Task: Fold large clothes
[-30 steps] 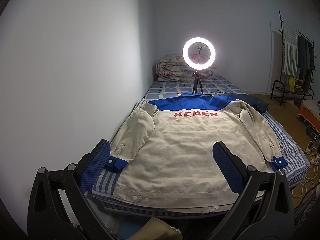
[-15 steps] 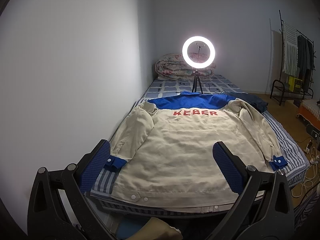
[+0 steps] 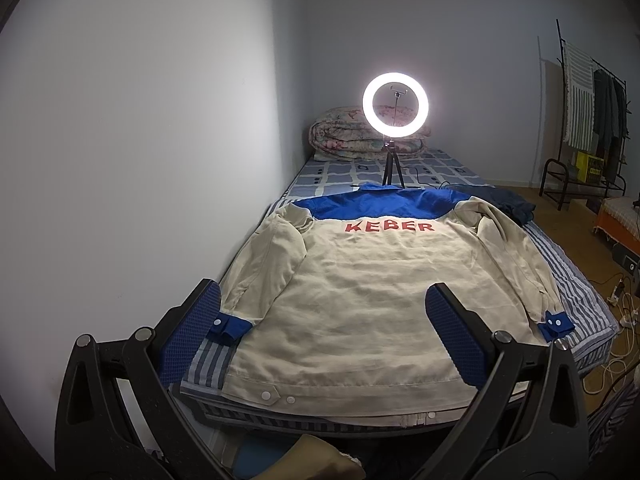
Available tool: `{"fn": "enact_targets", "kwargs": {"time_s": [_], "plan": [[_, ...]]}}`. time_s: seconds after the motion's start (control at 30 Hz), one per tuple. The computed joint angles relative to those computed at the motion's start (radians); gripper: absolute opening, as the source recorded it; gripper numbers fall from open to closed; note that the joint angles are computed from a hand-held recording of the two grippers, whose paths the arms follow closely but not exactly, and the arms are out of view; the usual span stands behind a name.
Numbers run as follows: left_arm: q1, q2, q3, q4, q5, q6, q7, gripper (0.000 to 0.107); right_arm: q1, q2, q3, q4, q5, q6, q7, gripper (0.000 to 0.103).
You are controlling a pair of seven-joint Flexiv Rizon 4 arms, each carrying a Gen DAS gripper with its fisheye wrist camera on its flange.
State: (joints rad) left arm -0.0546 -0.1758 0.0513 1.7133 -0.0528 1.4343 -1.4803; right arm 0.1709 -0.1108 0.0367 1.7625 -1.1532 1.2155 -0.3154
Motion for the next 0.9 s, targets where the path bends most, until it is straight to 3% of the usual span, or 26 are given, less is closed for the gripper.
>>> {"fn": "enact_targets", "kwargs": {"time_s": [0.43, 0.7, 0.87, 0.9], "plan": [[-0.004, -0.015, 0.016, -0.018, 0.03, -0.001, -0.02, 0.103, 0.011, -0.019, -0.005, -0.028, -0.001, -0.003, -0.016, 0.103], [0.005, -0.04, 0.04, -0.052, 0.06, -0.019, -0.045, 0.103, 0.042, -0.086, -0.017, -0.108, 0.052, 0.014, -0.086, 0.103], [0.039, -0.057, 0.027, -0.046, 0.027, -0.014, -0.006, 0.103, 0.07, -0.173, -0.059, -0.194, 0.079, 0.133, -0.13, 0.103], [0.05, -0.06, 0.021, -0.038, 0.01, -0.008, 0.005, 0.103, 0.066, -0.208, -0.036, -0.229, 0.16, 0.15, -0.212, 0.102]]}}
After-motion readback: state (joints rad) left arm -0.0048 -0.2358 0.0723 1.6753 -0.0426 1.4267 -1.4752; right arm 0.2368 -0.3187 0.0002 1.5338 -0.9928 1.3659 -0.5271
